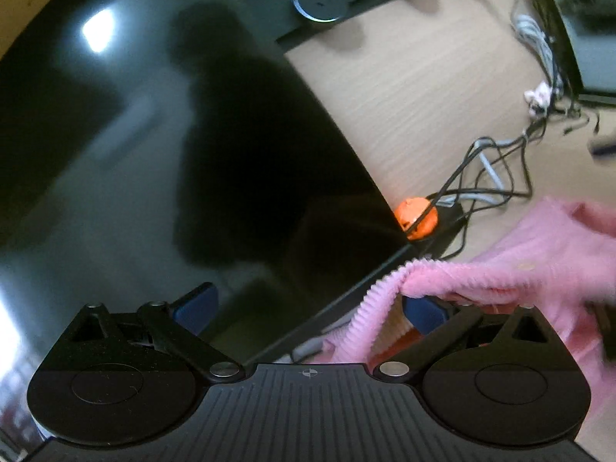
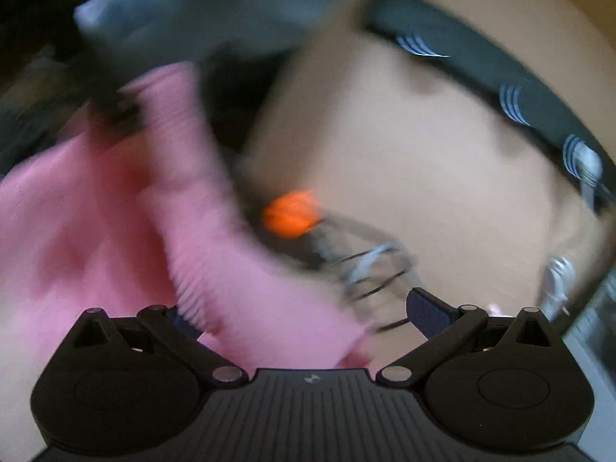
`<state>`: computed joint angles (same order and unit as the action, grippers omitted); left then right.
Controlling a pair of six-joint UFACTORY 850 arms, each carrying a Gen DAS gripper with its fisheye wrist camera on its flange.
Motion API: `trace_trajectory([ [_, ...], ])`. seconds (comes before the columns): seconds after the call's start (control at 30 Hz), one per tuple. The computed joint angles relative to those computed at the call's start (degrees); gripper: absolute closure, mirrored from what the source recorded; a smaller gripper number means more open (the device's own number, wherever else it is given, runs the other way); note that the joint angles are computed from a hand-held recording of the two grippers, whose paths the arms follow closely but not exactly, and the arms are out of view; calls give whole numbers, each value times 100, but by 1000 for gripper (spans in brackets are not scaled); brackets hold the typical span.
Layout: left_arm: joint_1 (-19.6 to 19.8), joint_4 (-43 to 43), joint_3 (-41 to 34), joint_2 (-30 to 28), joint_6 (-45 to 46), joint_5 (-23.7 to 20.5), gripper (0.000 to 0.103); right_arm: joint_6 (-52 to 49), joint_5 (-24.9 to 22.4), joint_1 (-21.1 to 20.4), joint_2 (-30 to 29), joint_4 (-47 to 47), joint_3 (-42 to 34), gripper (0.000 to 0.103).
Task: Fold clothes
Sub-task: 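Grasp the folded pink dress with both grippers and lift it up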
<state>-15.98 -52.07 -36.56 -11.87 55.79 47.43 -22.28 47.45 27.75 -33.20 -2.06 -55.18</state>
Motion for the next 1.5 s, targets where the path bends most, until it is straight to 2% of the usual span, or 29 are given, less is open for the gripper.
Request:
trace_trajectory([
  [0.1,23,632,160,239,-568,-547,0,777,-234,-192,-8,-106,-432,0],
  [0.2,-212,877,99,-5,-440,-482,0,1008,-468,-268,-58,-254,-691,0],
  [0.33,-490,-33,-366,-690,217,199,0,755,-487,-283,-96,-199,-696,0],
  [0.4,-463,-513,-482,-739,144,503,0,790,-529,-316,-82,-279,-673,0],
  [0.5,-325,-835,-306,-230,-330,581,0,1539,-639,-500,60,-843,-610,0],
  [0.6,-302,-939,-35,382,-391,478,0,2634,-388,-717,289,-1705,-499,0],
  [0.67,-462,-1246,35,577,-171,760,0,2731,-161,-742,436,-1805,-410,0],
  [0.8,-1117,-1752,285,1141,359,1653,0,2686,373,-874,951,-1991,4,0],
  [0.9,-1914,-1998,508,1852,878,2489,0,3111,1080,-1332,1761,-2759,616,0],
  [1.0,-2891,-2264,649,2783,1359,3065,0,3824,1797,-2069,2698,-4026,1097,0],
  [1.13,-4033,-2230,778,3736,1858,3358,0,5034,2843,-3348,3569,-6057,1083,0],
  [1.23,-4441,-2127,720,3887,2073,3444,0,5612,3293,-3991,3830,-7003,877,0],
  [1.3,-4339,-1967,620,3727,2028,3211,0,5650,3385,-4245,3921,-7348,795,0],
  [1.4,-4274,-2110,595,3663,2075,2812,0,5620,3043,-4284,3878,-7664,719,0],
  [1.5,-3532,-2086,499,3476,2027,1863,0,5906,2428,-4107,3651,-7981,578,0],
])
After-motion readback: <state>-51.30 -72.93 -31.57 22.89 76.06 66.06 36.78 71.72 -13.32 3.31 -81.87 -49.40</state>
